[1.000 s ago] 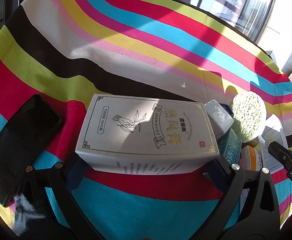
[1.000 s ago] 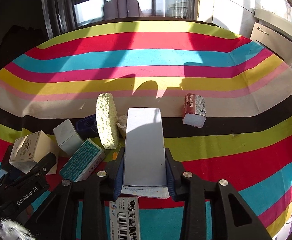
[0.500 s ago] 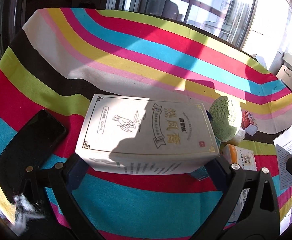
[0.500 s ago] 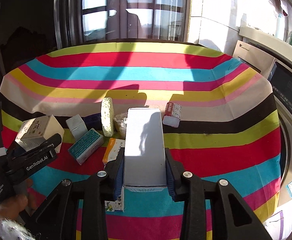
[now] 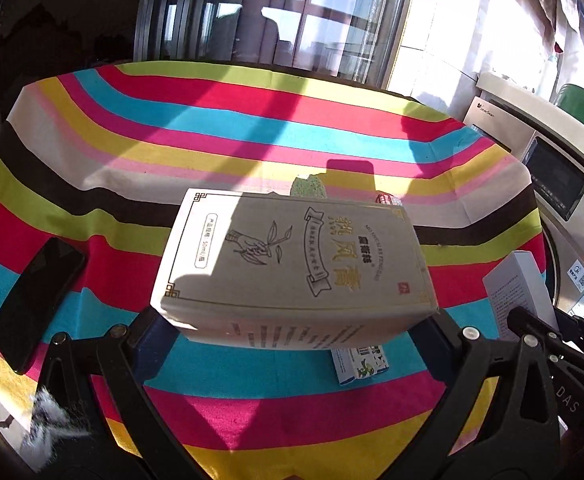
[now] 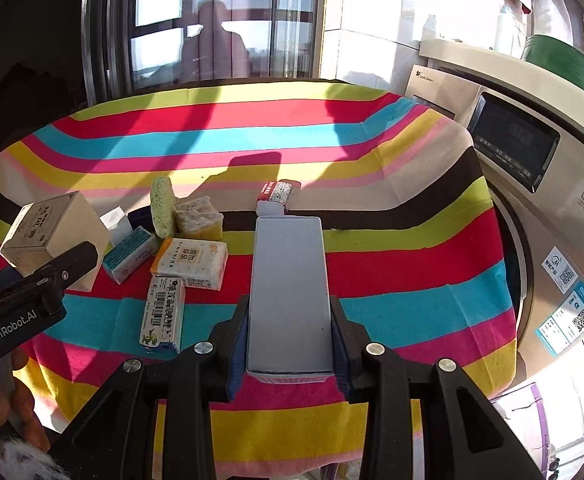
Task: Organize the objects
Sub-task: 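Carry the cream box and tall white box to the bin and release both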
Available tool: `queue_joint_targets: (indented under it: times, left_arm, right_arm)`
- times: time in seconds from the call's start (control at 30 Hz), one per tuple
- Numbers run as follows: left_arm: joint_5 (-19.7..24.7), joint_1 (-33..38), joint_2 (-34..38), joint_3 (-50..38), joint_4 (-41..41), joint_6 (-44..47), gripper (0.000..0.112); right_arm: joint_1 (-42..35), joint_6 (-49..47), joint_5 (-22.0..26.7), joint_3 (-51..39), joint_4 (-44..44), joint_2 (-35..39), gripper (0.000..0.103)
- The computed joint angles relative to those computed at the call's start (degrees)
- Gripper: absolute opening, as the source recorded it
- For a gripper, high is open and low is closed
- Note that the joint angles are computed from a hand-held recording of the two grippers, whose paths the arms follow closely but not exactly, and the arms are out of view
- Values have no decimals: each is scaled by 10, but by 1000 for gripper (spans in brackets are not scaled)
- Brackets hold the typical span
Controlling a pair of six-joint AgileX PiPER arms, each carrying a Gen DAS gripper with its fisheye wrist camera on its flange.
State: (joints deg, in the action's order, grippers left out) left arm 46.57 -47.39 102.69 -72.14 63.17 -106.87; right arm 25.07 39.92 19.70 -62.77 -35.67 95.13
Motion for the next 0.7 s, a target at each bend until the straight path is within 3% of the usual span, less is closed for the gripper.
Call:
queue_joint_targets:
  times: [0.1,0.37,0.7]
  left_arm:
    - [-1,-12,18,-29,-14,31,101]
    - [8,-61,89,-144,-100,180,101]
    - [70,-119,213,-334,-182,356,101]
  right_arm:
    - [-14,23,-1,20,-22,-13,37]
    - [-81,-55,-31,83,46,-49,37]
    - [-186,-149,-43,145,110,-78,37]
